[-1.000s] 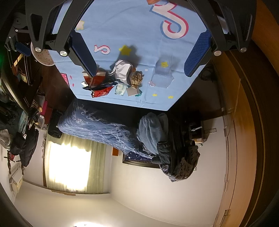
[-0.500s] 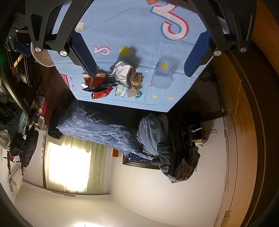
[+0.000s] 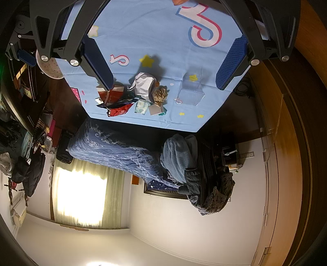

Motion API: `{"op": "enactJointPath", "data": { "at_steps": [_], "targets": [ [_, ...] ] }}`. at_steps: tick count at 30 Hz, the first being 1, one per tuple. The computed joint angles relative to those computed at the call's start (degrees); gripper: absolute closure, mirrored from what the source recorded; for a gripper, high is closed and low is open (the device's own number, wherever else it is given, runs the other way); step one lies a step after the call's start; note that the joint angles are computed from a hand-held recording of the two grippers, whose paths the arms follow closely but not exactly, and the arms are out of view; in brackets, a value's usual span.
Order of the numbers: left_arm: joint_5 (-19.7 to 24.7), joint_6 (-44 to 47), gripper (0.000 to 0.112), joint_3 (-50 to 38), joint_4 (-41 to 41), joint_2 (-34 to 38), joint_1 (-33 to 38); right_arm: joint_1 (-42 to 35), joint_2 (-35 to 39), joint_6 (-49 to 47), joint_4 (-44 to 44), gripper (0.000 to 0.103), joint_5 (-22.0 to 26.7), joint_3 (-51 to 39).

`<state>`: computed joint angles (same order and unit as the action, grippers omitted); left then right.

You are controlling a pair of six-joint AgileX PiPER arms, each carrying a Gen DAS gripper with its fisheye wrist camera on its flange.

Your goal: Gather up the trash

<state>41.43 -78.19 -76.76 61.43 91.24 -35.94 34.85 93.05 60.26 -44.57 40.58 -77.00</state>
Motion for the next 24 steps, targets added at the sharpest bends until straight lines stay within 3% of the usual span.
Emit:
{"op": "enactJointPath", "data": {
  "at_steps": [24],
  "targets": [
    [0.32,0.27,0.013,-0.12,-0.32,-0.01,-0.15,0.03,0.08,0.55,-0.10,0.003,-0.45,0.69]
  ]
}}
